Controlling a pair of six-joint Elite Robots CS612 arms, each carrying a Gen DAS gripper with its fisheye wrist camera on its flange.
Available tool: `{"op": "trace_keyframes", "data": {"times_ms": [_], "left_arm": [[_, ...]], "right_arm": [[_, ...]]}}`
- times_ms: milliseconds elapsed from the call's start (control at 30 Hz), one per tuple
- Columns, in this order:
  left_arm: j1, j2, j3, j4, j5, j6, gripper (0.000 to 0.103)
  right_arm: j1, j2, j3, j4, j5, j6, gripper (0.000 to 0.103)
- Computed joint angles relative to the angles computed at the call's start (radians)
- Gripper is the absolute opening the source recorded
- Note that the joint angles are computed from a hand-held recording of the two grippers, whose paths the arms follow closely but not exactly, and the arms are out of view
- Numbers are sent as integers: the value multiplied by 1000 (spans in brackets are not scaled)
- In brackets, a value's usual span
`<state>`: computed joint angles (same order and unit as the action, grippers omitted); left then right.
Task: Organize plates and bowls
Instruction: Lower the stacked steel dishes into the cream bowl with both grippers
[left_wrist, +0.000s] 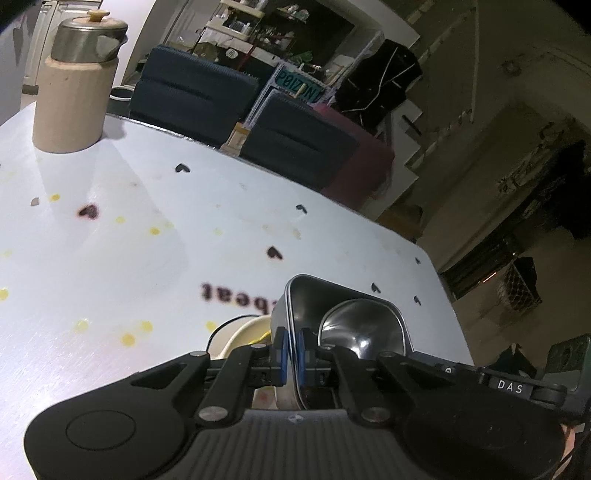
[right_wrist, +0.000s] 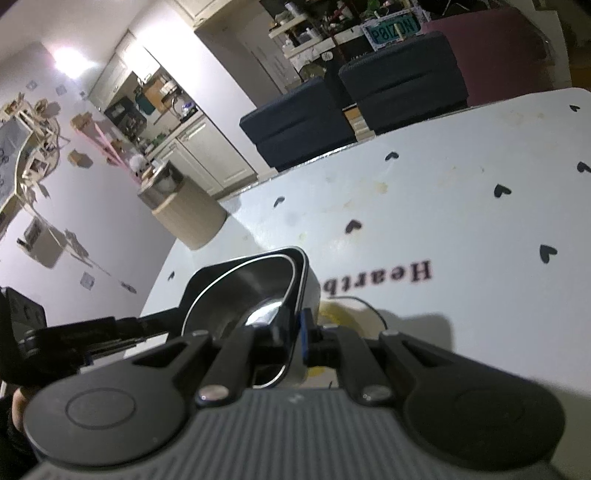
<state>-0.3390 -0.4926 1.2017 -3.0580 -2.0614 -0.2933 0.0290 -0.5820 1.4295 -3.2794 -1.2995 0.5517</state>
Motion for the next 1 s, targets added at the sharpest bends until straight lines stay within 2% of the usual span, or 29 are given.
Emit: {"op": "trace_keyframes", "data": {"times_ms": [500,1000], "left_arm": [[0,6,-10,116,10,80,5],[-3,10,-16,165,21,120,5]], "right_arm": [[13,-13,2,111,-24,-69,7],[20,-22,3,192,-39,-121,7]]}}
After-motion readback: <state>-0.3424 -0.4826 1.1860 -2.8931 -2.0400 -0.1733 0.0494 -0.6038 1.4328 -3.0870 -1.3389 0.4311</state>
